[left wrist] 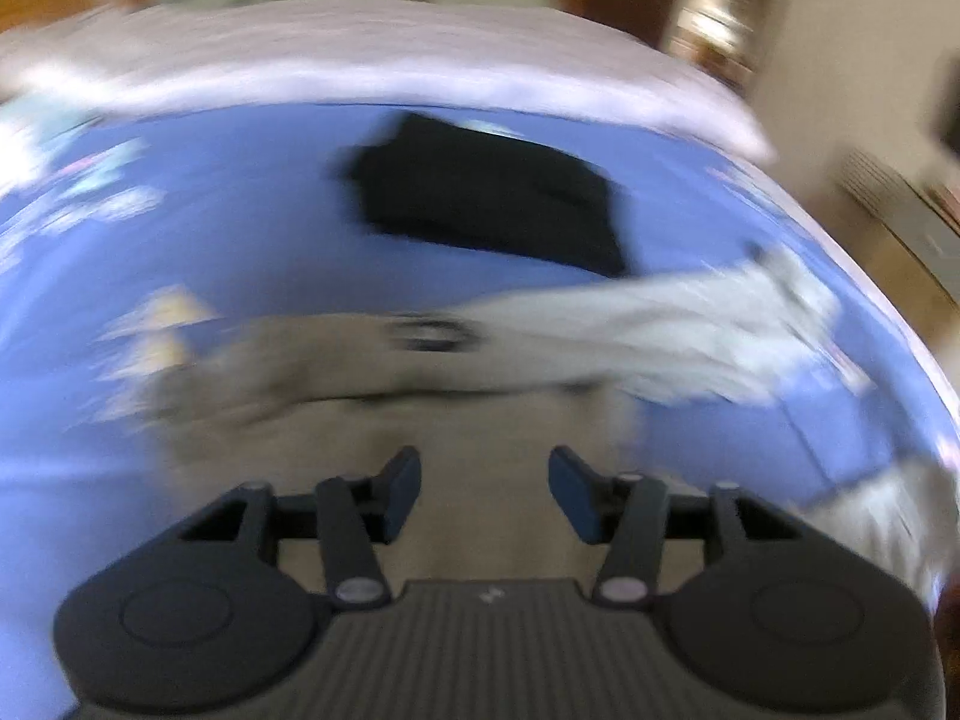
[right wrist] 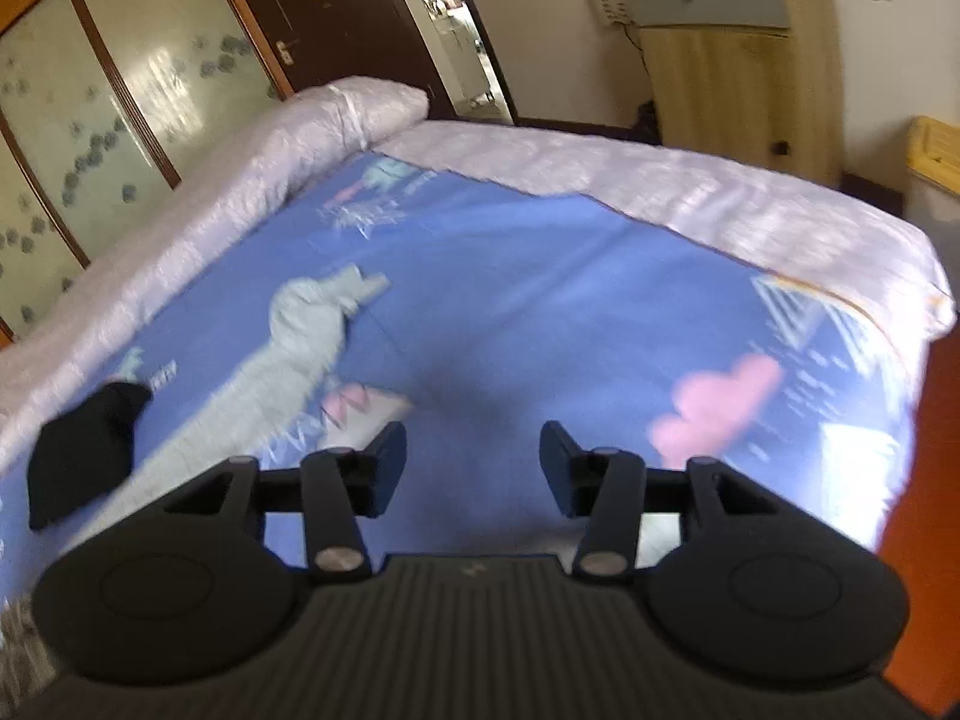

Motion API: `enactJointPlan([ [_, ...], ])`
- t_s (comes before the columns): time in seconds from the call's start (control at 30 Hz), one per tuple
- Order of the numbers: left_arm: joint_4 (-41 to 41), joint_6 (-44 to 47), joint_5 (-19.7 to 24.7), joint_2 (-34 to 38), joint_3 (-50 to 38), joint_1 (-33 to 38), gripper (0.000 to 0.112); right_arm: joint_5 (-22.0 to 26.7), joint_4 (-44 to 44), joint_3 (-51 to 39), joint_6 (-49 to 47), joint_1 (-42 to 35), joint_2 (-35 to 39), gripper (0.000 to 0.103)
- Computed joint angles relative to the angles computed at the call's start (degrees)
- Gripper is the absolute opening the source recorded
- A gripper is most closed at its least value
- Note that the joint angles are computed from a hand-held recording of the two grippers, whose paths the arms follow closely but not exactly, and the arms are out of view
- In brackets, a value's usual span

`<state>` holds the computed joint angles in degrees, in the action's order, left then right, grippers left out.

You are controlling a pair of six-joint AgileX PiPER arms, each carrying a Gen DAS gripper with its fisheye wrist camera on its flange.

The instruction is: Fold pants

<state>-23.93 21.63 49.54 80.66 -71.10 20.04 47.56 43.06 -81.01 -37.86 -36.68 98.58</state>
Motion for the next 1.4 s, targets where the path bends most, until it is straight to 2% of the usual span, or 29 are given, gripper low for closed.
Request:
enactJointPlan([
  [0.03,0.62,-0.18,-1.42,0.76,0.28,-3.27,0.062,-0.12,0.38,1.84,-2.51,-0.93,-0.99,0.057],
  [0.07,1.92,-1.36,-2.83,1.58,0.61,-6.8,0.063,-0.78,0.5,3.68,-4.65,-1.56,-2.08,0.061],
  [0.17,5.96,-4.0,-4.59,5.99,-0.08,-14.47,0.063,-7.3,-1.46,8.65,-7.46,-1.7,-4.28,0.07],
  [0.2,9.59,-6.33,-5.95,7.34,0.27,-17.16,0.059,-9.59,-2.71,9.44,-6.71,-1.29,-3.94,0.07],
  [0.23,14.02,-9.6,-6.56,9.0,0.19,-19.6,0.044,-10.12,-3.69,9.13,-6.01,-1.67,-2.83,0.07],
  [0.27,17.04,-12.39,-6.18,10.19,0.23,-21.32,0.03,-9.62,-5.36,8.75,-4.47,-1.88,-1.64,0.063],
  [0.3,19.43,-15.06,-5.76,11.73,0.32,-22.49,0.017,-7.47,-7.42,7.23,-2.83,-1.56,0.79,0.05],
  [0.33,20.47,-16.39,-7.62,10.98,1.93,-22.94,0.014,-6.37,-8.12,6.88,-3.34,-1.08,1.93,0.025],
  [0.37,20.81,-16.52,-8.35,10.24,2.69,-23.04,0.011,-7.57,-7.35,7.8,-5.93,-0.44,1.58,0.015],
  [0.43,22.22,-19.05,-7.74,9.58,2.57,-23.08,0.008,-9.9,-5.25,8.26,-8.36,0.77,0.84,0.013],
  [0.5,21.29,-20.88,-7.42,8.23,1.89,-21.58,0.008,-13.12,1.46,7.8,-11.85,0.34,0.45,0.013],
  [0.57,19.23,-22.04,-8.33,7.21,1.24,-20.21,0.008,-15.12,4.37,5.4,-10.5,0.49,1.14,0.013],
  [0.6,19.25,-23.43,-9.57,7.48,0.93,-19.83,0.008,-17.18,2.94,3.66,-7.51,1.71,2.23,0.013],
  [0.63,19.99,-25.34,-10.58,7.86,0.94,-19.79,0.008,-18.0,-0.7,1.24,-3.2,3.02,3.95,0.015],
  [0.7,26.76,-35.17,-10.12,11.51,-1.94,-21.88,0.01,-17.88,-11.71,-4.85,7.45,6.77,9.23,0.022],
  [0.73,29.62,-38.59,-8.63,13.9,-3.93,-22.84,0.015,-16.29,-15.96,-7.96,10.5,8.53,12.33,0.038],
  [0.77,30.6,-39.72,-6.87,16.63,-5.96,-23.68,0.02,-15.59,-17.92,-9.89,11.26,9.72,15.04,0.047],
  [0.8,31.86,-40.16,-6.56,17.66,-6.26,-24.46,0.024,-16.67,-17.59,-9.87,11.15,10.2,16.34,0.047],
  [0.87,34.54,-40.73,-7.03,15.34,-4.34,-26.18,0.039,-17.41,-10.05,-7.46,10.15,8.34,14.54,0.047],
  [0.9,34.08,-39.14,-7.75,13.26,-2.65,-26.27,0.053,-15.17,-4.32,-7.09,9.65,5.96,13.24,0.047],
  [0.93,35.26,-39.1,-9.0,11.03,-0.55,-26.55,0.057,-13.65,1.41,-5.07,7.01,3.32,11.43,0.047],
  [0.97,36.72,-39.04,-10.05,8.47,1.72,-26.88,0.058,-12.9,7.14,-3.24,2.66,0.89,10.29,0.047],
  [1.03,34.11,-34.72,-10.42,3.78,5.07,-25.85,0.058,-13.6,14.31,1.13,-5.38,-2.17,8.3,0.049],
  [1.17,24.11,-25.87,-9.34,-5.29,11.23,-21.35,0.058,-7.38,15.81,3.24,-7.42,-5.97,8.39,0.048],
  [1.23,20.53,-23.33,-8.18,-9.42,14.03,-18.83,0.058,-8.4,13.97,4.08,-6.21,-4.63,8.65,0.045],
  [1.3,17.98,-22.17,-6.15,-13.22,16.43,-16.35,0.059,-6.54,15.15,3.11,-6.0,-3.92,10.38,0.036],
  [1.33,17.16,-21.9,-5.3,-14.48,17.35,-15.38,0.06,-5.17,15.14,2.35,-4.9,-3.55,11.1,0.026],
  [1.37,16.15,-21.3,-4.03,-16.28,18.66,-13.91,0.06,-4.75,14.24,1.95,-3.49,-2.76,11.49,0.008],
  [1.4,15.91,-21.3,-3.18,-17.31,19.65,-12.89,0.06,-5.69,11.49,1.71,-1.0,-1.46,11.57,0.009],
])
